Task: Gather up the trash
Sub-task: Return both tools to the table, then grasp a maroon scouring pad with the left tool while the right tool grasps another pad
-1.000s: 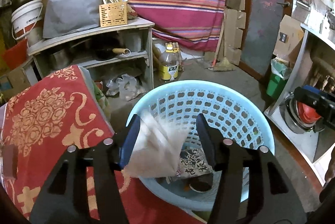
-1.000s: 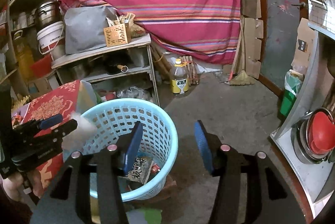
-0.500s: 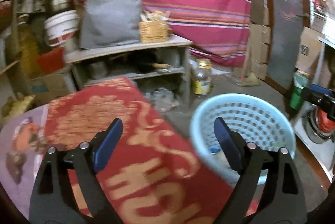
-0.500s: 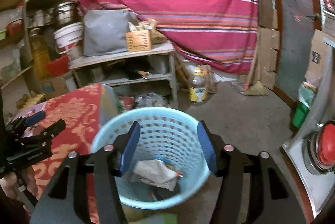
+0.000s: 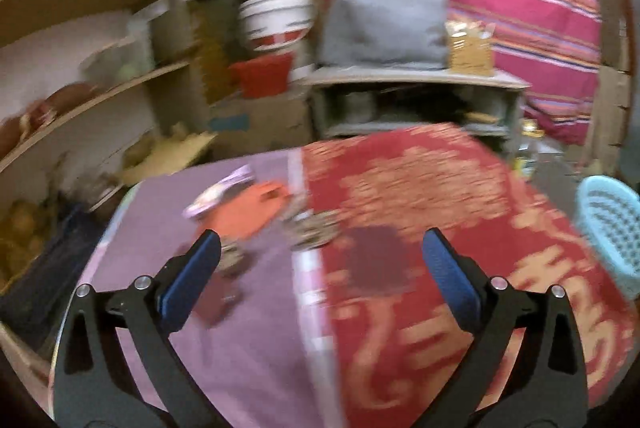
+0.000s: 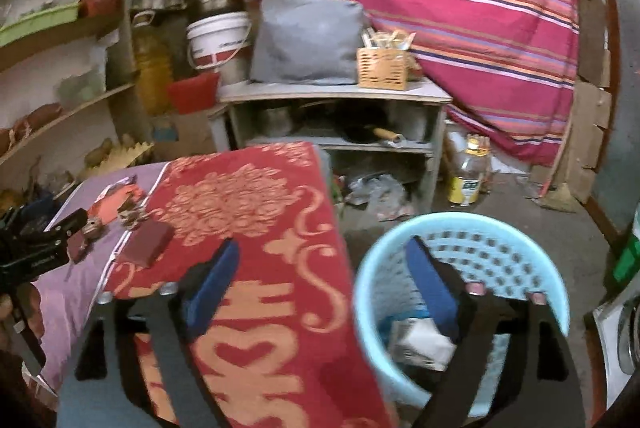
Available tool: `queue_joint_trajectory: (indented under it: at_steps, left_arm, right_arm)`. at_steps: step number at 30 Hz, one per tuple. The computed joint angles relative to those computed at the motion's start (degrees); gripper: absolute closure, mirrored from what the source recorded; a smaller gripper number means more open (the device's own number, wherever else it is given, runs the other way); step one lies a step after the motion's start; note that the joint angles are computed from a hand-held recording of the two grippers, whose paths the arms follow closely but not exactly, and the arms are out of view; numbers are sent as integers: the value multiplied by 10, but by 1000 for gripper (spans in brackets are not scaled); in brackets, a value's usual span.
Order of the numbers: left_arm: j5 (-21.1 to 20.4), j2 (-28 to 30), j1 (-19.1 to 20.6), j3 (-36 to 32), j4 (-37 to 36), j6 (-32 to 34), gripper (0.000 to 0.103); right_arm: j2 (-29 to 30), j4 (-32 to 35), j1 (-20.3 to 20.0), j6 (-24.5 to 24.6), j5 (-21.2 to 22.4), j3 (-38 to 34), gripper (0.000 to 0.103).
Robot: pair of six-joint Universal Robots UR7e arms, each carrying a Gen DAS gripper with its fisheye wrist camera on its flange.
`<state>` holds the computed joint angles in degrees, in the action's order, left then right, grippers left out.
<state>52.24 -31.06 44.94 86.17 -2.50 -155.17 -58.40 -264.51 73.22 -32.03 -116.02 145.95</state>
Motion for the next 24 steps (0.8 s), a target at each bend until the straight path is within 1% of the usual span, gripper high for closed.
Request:
queue_joint_trajectory:
  at_steps: [1, 4, 7, 9, 10, 12, 15, 17, 19, 21, 22, 23, 24]
  left_arm:
    - [-10, -2, 13, -5, 3, 4, 6]
    - [-30, 6, 48, -37, 30, -1, 6]
    - [-41, 27, 79, -86, 81, -16, 6]
    - [-52, 44, 93, -116, 105, -29, 6]
    - [-51, 49, 98, -126, 114, -34, 6]
    - [-43, 72, 109, -169, 161, -59, 6]
    - [-44, 99, 116, -215, 201, -80, 6]
    - [-38, 117, 123, -248, 234, -100, 6]
    - [-32, 132, 129, -277, 269, -124, 6]
    - [-20, 136, 135, -290, 289, -142, 16]
    - [-14, 135, 138, -289, 289, -144, 19]
    - [-5, 133, 141, -290, 293, -148, 27]
    - [2, 133, 143, -292, 299, -150, 29]
  right_arm:
    - [15, 11, 14, -4, -15, -20, 17]
    - [38, 47, 37, -3, -44, -59, 17]
    - [63, 74, 58, -6, -64, -96, 17]
    - [72, 91, 63, -12, -73, -113, 17]
    - [77, 98, 65, -15, -77, -122, 17]
    - [85, 117, 68, -14, -89, -139, 17]
    - [88, 157, 67, 0, -99, -162, 17]
    - [90, 181, 65, 12, -103, -175, 17]
    - [93, 192, 65, 16, -102, -181, 17]
    - [102, 196, 70, 10, -106, -191, 17]
    - [105, 196, 72, 7, -107, -194, 17]
    - [107, 196, 73, 6, -108, -196, 17]
    - [111, 198, 75, 5, -110, -199, 17]
